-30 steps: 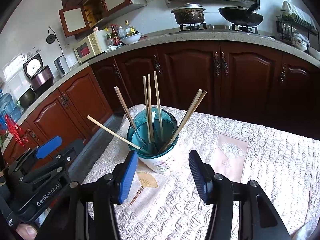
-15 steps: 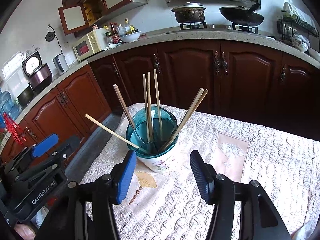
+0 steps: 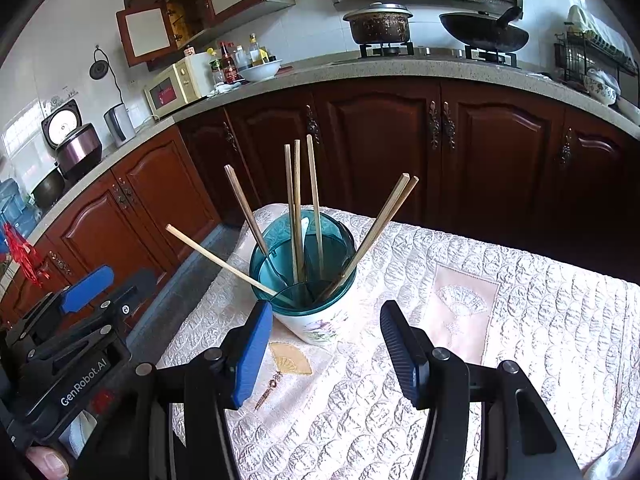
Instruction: Organize utensils
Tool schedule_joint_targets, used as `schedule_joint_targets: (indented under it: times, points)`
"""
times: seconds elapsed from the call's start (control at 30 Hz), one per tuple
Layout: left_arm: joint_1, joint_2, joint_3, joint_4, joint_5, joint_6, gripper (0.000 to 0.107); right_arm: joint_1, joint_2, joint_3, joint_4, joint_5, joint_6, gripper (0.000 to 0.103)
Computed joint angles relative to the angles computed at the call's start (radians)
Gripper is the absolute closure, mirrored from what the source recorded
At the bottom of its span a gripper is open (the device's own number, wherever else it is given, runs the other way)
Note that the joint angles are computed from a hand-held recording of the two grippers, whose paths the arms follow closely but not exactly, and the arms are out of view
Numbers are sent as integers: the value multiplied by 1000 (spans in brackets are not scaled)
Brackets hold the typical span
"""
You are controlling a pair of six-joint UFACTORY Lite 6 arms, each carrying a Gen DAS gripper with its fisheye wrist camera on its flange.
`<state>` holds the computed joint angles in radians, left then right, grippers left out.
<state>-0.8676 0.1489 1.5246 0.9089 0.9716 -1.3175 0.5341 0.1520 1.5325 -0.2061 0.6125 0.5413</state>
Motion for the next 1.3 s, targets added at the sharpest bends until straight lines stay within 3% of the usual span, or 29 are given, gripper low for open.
schedule_joint_targets:
  times: [1.3]
  points:
    - [38,10,-8,-36,-49,27,48,15,70,58,2,17,-8,49]
